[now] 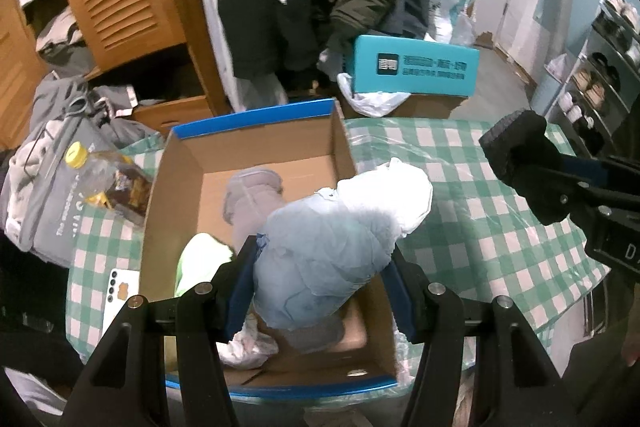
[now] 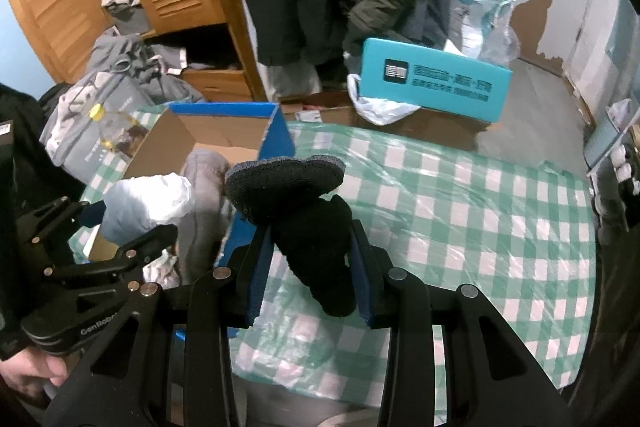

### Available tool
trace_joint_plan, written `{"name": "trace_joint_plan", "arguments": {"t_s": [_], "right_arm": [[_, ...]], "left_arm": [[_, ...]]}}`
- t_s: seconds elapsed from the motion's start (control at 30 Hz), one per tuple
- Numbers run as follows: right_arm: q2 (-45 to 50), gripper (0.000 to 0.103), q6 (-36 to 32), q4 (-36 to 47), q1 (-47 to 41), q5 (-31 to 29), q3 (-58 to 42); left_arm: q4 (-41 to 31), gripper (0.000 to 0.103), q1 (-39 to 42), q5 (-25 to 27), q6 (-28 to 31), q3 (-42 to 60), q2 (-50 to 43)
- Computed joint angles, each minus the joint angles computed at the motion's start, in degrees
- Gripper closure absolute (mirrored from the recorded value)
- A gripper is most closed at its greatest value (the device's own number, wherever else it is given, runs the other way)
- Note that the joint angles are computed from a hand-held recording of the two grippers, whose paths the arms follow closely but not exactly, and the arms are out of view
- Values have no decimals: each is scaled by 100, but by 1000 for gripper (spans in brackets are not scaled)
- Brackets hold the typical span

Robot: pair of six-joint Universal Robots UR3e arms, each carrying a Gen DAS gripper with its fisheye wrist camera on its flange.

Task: Organize soft objects
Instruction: 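Lift the black sock with right tool while left tool carries the white sock over the box, then open both tools to drop the black and white socks into the box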

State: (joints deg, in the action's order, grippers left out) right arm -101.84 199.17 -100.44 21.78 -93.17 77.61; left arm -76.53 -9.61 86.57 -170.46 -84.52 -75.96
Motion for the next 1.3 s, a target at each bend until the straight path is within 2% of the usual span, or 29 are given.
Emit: {"name": "trace_joint_plan", "arguments": {"t_s": [0.73,1.03,1.3], "right_arm": [[1982,68,234,-210,863,66,-1688],[2751,67,188,-66,1049,147,-2387],[3152,64,109,72,1107,188,-2793]], "left_arm": [[-86,43,1684,-379,623,-649,462],[-175,41,2012,-476,575,-835,325],[-164,36,1934,-294,496,-818,221]]}}
